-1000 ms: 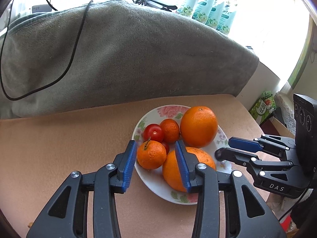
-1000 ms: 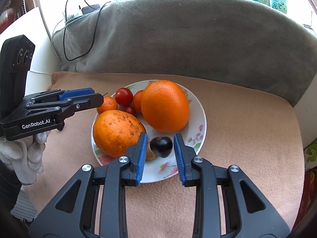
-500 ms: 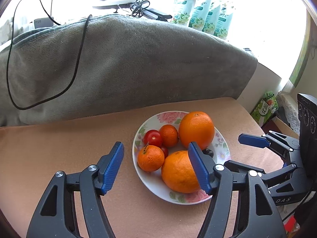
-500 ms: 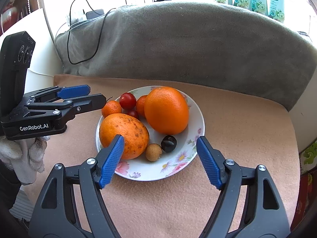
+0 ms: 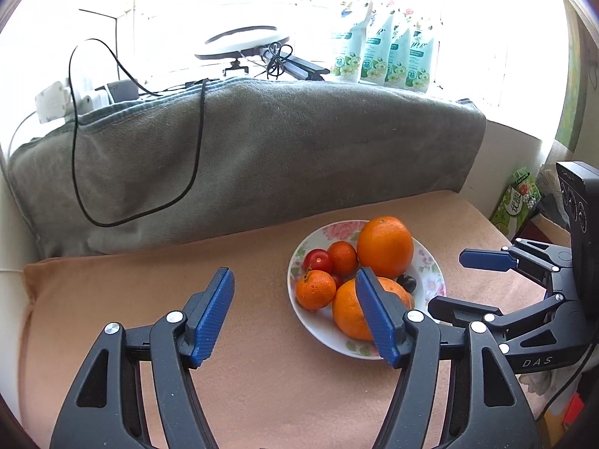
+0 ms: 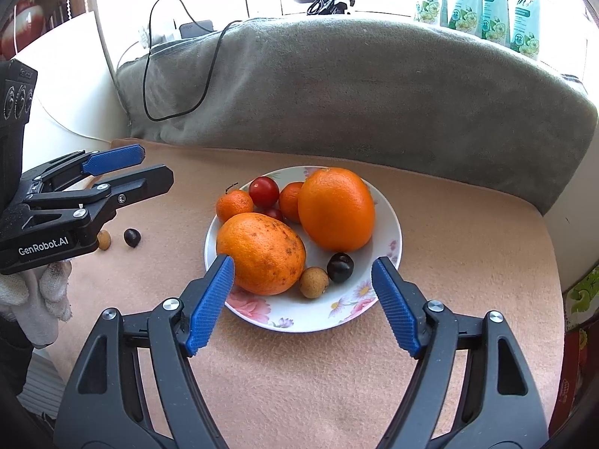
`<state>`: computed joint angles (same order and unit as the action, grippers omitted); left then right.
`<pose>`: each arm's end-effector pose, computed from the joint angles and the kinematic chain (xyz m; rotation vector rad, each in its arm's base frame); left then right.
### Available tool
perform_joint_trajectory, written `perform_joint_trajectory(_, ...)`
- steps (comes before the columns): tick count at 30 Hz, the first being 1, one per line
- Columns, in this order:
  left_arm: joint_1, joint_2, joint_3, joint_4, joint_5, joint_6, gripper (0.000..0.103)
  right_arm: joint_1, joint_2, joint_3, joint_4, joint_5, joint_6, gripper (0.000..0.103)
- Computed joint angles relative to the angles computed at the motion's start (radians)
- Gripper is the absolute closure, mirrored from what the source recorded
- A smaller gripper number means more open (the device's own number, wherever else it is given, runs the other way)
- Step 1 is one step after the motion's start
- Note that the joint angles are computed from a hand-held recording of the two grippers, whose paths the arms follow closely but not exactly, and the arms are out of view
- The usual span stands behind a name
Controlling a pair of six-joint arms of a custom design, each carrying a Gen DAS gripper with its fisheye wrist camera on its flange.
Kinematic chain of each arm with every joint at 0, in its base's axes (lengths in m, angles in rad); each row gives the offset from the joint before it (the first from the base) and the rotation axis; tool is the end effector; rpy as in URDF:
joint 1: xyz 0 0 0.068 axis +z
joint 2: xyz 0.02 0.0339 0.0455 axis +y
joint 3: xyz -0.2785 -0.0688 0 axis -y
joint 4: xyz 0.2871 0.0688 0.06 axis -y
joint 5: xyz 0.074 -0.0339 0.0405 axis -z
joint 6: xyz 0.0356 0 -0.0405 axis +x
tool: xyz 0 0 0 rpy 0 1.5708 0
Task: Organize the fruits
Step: 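Move the right gripper toward the last dark cherry while the left gripper approaches the brown longan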
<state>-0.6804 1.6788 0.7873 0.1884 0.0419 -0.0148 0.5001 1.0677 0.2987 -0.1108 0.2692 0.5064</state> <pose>0.2794 -0.2280 0.1339 0.7749 2.1732 -0.4095 0.1825 0.0889 0.1175 0.1250 2.4091 0.1324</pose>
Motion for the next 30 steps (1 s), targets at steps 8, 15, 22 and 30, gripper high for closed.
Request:
perform_joint_trajectory(8,0.062,-0.107,-0.091,0.001,0.024,-0.010,0.036,0.095,0.021,0.035,-0.002,0.069,0.040,0.024)
perform_joint_trajectory(15,0.187,-0.210,-0.188,-0.016,0.064,0.006,0.036,0.136,0.108,0.088,0.048,0.059,0.044,0.024)
perform_joint_trajectory(22,0.346,-0.268,-0.258,-0.029,0.091,0.043,0.036,0.176,0.211,0.149,0.096,0.029,0.046,0.024)
perform_joint_trajectory(30,0.494,-0.255,-0.315,-0.037,0.142,0.088,0.036,0.220,0.394,0.272,0.157,-0.020,0.017,0.024)
